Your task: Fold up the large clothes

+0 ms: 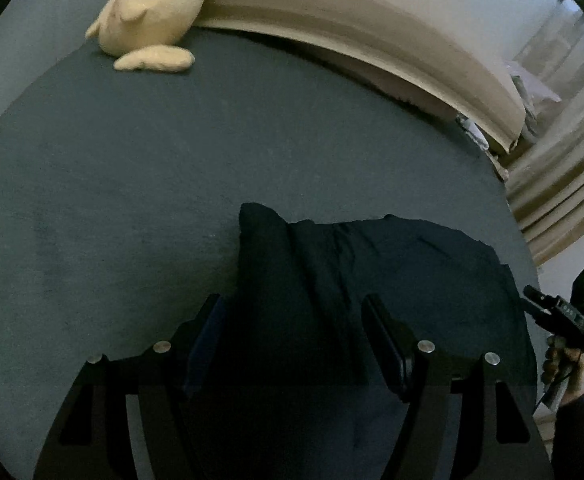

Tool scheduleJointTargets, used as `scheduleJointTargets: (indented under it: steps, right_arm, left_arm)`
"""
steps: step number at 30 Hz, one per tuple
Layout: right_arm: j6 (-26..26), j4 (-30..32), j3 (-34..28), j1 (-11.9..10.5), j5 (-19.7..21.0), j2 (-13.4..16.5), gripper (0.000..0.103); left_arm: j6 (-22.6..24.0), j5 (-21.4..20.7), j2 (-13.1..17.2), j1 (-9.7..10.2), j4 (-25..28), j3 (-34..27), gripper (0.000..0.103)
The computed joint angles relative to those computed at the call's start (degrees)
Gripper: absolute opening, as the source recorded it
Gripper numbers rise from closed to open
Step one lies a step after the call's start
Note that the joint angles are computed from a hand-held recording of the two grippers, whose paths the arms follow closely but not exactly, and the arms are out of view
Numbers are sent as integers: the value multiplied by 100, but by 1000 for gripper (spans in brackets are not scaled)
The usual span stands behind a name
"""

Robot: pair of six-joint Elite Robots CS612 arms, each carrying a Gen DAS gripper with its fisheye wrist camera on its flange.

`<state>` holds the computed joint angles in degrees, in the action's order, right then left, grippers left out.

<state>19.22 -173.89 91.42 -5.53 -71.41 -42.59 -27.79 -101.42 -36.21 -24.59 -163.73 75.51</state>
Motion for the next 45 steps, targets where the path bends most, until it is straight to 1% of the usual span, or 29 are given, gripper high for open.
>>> scheduleJointTargets:
  steps: [4,5,6,7,8,9,10,12,13,14,15,17,18,19,20,21,22,24,26,27,29,31,32,34,35,36,40,42,45]
  right_arm:
    - [57,-1,-164,-60,210,135,75]
    - [56,8,-184,-94,328,157,75]
    - [16,55,-221,-98,390,180,67]
    - [-82,154,-304,-60,307,211,38]
    - [-194,322,-349,-18,63,202,21]
    - [-239,380,-349,-6,-59,194,14]
    - [-280,433,-361,8,-152,201,11]
    - [-371,611,-426,58,-358,232,11]
    - [-475,748,-466,102,-535,243,11]
    - [-514,823,-544,157,-688,262,12]
    - [-499,843,-599,211,-791,273,16]
    - [-466,675,-558,280,-1071,211,49]
    - [-358,444,-469,311,-1258,136,83]
    - [-282,198,-388,341,-1395,81,86]
    - [-232,-146,-297,388,-1588,16,86]
    - [-221,-273,-263,417,-1652,-21,86]
    - [-204,-437,-241,465,-1639,-71,86]
    - [-259,-560,-315,596,-1576,-88,86]
    - [-473,-570,-402,730,-1650,-46,86]
    - [-619,-545,-526,835,-1650,39,86]
    - [-675,-299,-816,997,-1679,244,86]
    - [-753,-9,-1057,1097,-1807,423,86]
    - [-781,79,-1090,1114,-1835,445,86]
    - [-835,332,-1268,1164,-1871,587,86]
    - [-842,299,-1115,1142,-1844,522,87]
    - [-807,454,-1177,1132,-1801,557,87]
    - [-741,695,-1248,1042,-1638,610,93]
    - [-745,714,-1293,1047,-1671,666,95]
    - [-806,786,-1381,1081,-1812,712,96]
  left_arm:
    - [-165,-40,127,16,93,-194,71]
    - [-208,-14,145,7,109,-236,71]
    - [-215,76,150,-2,140,-245,62]
    - [-182,215,158,-24,218,-263,32]
    - [-150,312,168,-43,398,-306,21]
    - [-176,461,174,-64,575,-331,20]
    - [-230,446,195,-60,547,-318,20]
    - [-308,463,210,-70,571,-294,20]
    - [-330,503,197,-82,566,-274,20]
    - [-326,576,168,-99,582,-255,21]
    - [-298,717,108,-129,604,-212,23]
    - [-324,951,-16,-181,608,-122,26]
    - [-366,1082,-76,-206,598,-61,33]
    - [-467,1400,-181,-261,589,24,44]
    - [-546,1698,-258,-314,584,78,50]
    - [-614,2006,-331,-380,586,117,63]
    - [-662,2291,-393,-463,583,128,67]
    - [-490,2495,-426,-592,480,107,68]
    - [-58,2690,-372,-769,460,-30,68]
    - [106,2822,-318,-865,486,-110,68]
    - [249,2820,-216,-951,628,-266,68]
    - [388,2716,-80,-1004,838,-464,68]
    - [435,2749,8,-1035,952,-592,68]
    - [472,2795,119,-1083,1096,-732,68]
    - [474,2780,165,-1095,1181,-808,68]
    - [456,2775,226,-1103,1257,-880,68]
    - [355,2672,320,-1071,1342,-1005,70]
    - [355,2632,340,-1041,1431,-1067,72]
    - [335,2627,358,-1030,1402,-1046,75]
